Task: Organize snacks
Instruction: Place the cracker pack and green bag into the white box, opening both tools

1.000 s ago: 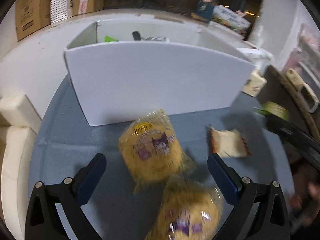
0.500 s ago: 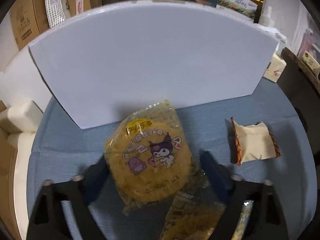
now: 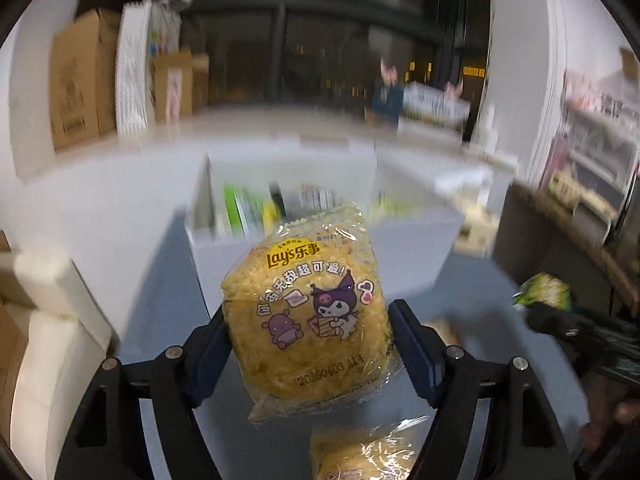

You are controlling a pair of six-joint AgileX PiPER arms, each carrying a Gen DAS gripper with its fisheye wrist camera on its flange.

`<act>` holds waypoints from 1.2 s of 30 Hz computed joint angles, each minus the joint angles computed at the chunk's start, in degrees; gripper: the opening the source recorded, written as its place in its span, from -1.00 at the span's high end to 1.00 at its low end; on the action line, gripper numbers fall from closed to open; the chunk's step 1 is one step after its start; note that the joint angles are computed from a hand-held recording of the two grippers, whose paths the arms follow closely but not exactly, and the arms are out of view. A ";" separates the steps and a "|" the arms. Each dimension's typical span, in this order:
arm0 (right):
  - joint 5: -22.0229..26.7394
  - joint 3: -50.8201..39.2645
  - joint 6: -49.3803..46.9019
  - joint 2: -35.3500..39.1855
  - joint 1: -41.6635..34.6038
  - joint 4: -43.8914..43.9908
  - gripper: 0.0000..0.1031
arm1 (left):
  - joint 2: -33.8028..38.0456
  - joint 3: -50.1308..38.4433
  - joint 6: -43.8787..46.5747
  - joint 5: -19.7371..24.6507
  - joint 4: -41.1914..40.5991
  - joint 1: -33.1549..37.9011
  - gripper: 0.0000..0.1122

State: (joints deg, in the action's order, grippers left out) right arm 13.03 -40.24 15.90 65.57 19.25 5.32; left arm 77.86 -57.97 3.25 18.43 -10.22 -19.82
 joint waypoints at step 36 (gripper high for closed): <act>10.05 -39.29 -26.39 26.45 -11.24 24.64 -1.00 | 18.75 -32.61 15.81 17.59 -6.96 6.05 -0.83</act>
